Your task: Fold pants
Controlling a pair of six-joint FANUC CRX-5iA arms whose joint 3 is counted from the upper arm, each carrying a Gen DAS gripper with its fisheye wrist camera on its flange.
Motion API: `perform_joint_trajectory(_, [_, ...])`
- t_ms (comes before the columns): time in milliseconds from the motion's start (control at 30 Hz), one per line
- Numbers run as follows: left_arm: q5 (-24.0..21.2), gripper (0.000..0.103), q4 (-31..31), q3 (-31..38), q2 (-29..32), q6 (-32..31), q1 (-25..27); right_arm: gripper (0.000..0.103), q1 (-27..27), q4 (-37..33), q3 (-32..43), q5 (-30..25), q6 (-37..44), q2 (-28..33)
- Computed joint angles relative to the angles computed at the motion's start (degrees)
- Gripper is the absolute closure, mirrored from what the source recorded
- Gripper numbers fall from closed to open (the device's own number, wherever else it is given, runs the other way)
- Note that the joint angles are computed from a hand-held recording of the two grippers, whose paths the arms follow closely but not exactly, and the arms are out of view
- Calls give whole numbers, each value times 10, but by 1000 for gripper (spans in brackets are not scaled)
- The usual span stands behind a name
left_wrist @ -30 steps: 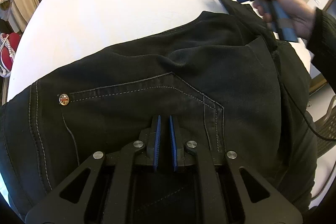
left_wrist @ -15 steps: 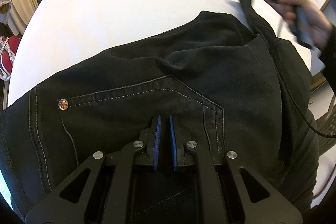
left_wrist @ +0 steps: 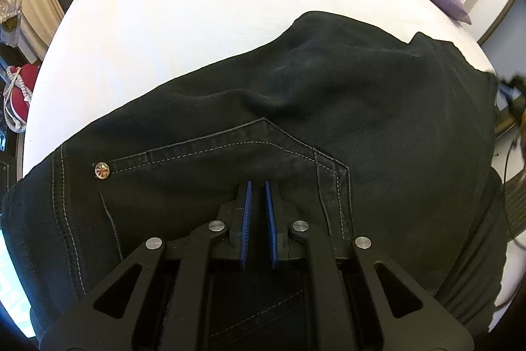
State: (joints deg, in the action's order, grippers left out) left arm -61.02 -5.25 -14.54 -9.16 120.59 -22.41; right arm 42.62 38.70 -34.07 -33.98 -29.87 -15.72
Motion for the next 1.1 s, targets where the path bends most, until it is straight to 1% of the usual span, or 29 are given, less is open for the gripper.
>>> perform_joint_trajectory(33, [-2, 94, 1, 2, 1, 3, 0, 43, -1, 36, -35, 26, -66, -17])
perform_joint_trajectory(67, [-2, 94, 4, 2, 1, 6, 1, 42, -5, 75, -60, 52, -110, -28])
perform_joint_trajectory(100, [-2, 94, 7, 2, 1, 9, 2, 42, 1, 101, -76, 64, -129, -37])
perform_joint_trajectory(133, [-3, 94, 10, 1, 1, 9, 4, 42, 6, 104, -73, 66, -123, -31])
perform_joint_trajectory(200, [-6, 94, 9, 5, 5, 13, 3, 42, -5, 111, -76, 106, -123, -25])
perform_joint_trajectory(267, [-15, 94, 2, 15, 12, 19, -1, 42, -14, 113, -77, 133, -145, -16])
perform_joint_trajectory(300, [-25, 94, 0, 24, 13, 18, 0, 42, -6, 103, -64, 129, -145, -9])
perform_joint_trajectory(367, [-32, 94, -2, 28, 14, 21, 2, 42, -1, 61, -45, 118, -107, 4])
perform_joint_trajectory(400, [-33, 94, -3, 30, 14, 27, 0, 42, 0, 39, -54, 106, -91, -10])
perform_joint_trajectory(500, [-34, 94, -3, 30, 11, 33, 1, 41, -19, 31, -48, 128, -77, 5])
perform_joint_trajectory(567, [-34, 94, -6, 31, 11, 36, 1, 41, -25, 24, -48, 137, -65, 4])
perform_joint_trajectory(600, [-32, 94, -8, 30, 13, 39, -1, 41, -32, 28, -50, 151, -63, 5])
perform_joint_trajectory(633, [-33, 94, -10, 31, 14, 40, -2, 53, -35, 25, -53, 158, -55, 1])
perform_joint_trajectory(667, [-33, 94, -11, 32, 15, 41, -3, 69, -36, -2, -46, 156, -25, 3])
perform_joint_trajectory(700, [-33, 94, -12, 32, 15, 42, -3, 95, -31, -12, -44, 142, -25, 2])
perform_joint_trajectory(733, [-33, 94, -12, 32, 15, 42, -3, 98, -31, 8, -57, 140, -54, -11])
perform_joint_trajectory(767, [-32, 94, -10, 31, 15, 41, -2, 98, -31, 41, -73, 138, -91, -24])
perform_joint_trajectory(867, [-30, 94, -3, 25, 10, 34, 3, 99, -17, 113, -113, 105, -179, -67])
perform_joint_trajectory(967, [-29, 94, 8, 19, 4, 22, 10, 101, 0, 125, -140, 63, -229, -105])
perform_joint_trajectory(1000, [-27, 94, 12, 16, 2, 18, 13, 101, -4, 126, -150, 71, -234, -115])
perform_joint_trajectory(1033, [-24, 94, 14, 12, -1, 17, 15, 101, -13, 130, -157, 92, -232, -120])
perform_joint_trajectory(1067, [-22, 94, 16, 10, -3, 16, 16, 101, -35, 155, -169, 140, -237, -123])
perform_joint_trajectory(1100, [-20, 94, 16, 8, -4, 17, 17, 98, -50, 158, -168, 185, -220, -121])
